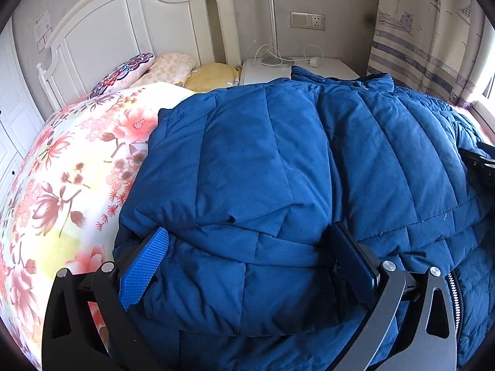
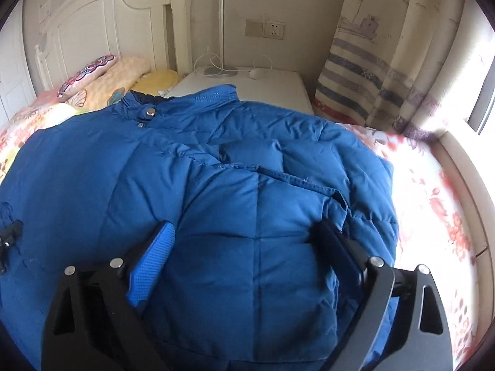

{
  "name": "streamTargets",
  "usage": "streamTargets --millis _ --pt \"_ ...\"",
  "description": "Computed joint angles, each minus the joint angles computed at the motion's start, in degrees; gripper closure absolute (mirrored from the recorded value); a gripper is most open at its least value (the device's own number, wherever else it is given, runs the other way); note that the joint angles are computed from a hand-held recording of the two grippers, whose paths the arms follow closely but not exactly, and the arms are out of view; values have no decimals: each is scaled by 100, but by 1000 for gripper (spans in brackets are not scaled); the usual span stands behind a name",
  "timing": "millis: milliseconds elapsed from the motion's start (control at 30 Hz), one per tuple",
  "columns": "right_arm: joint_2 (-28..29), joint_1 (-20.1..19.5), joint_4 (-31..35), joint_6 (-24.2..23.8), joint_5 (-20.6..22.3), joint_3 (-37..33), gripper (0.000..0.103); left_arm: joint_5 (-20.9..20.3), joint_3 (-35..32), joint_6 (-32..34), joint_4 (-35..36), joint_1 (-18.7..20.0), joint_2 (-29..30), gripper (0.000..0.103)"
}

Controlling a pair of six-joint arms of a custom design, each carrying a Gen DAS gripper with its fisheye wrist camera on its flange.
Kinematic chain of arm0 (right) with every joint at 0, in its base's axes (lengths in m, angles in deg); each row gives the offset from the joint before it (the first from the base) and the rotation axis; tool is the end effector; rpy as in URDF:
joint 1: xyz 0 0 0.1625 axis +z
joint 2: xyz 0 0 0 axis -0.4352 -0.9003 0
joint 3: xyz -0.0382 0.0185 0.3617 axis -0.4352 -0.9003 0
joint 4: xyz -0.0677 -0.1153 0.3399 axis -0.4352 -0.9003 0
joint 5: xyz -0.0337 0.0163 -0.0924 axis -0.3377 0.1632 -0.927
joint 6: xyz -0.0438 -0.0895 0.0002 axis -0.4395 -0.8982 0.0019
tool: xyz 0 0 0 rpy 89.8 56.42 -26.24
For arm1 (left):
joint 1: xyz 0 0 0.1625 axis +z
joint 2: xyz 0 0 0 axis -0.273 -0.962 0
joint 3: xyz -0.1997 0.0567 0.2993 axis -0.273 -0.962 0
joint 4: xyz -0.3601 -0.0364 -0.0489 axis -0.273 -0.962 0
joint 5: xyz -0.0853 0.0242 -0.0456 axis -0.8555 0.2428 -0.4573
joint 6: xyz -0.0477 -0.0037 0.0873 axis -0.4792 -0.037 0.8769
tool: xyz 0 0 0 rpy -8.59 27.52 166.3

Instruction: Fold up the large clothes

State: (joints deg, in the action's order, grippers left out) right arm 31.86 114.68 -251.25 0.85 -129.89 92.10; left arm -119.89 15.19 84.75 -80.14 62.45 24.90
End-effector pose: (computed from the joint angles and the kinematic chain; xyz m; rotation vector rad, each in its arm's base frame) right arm 0.0576 -0.6210 0.2951 0.1688 -2.0854 0.8945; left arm -0.2949 -0.6178 0.0529 0.6817 2.2301 -0.6762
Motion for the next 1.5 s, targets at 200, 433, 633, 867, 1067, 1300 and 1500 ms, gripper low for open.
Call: streamTargets --millis 200,433,633,867,1067,1300,1500 --pt "-245 300 -708 -29 -171 574 12 -53 8 -21 0 19 -23 4" --pt "-156 440 -589 -496 -395 1009 10 -49 1 -12 -3 22 -16 4" --pt "-214 446 -556 -176 -401 1088 8 -29 -4 -49 40 12 -24 4" --pt "-913 909 -443 -104 -63 2006 8 -128 1261 -77 -761 -622 -691 4" --pt "-693 585 98 145 -108 2090 6 -180 1177 -293 190 -600 -420 4" --pt "-1360 623 -45 191 -579 2511 6 277 1745 -667 382 -528 -1092 4" --pt "-1913 44 119 415 -41 2936 3 -193 1745 -1433 850 -50 -1528 4"
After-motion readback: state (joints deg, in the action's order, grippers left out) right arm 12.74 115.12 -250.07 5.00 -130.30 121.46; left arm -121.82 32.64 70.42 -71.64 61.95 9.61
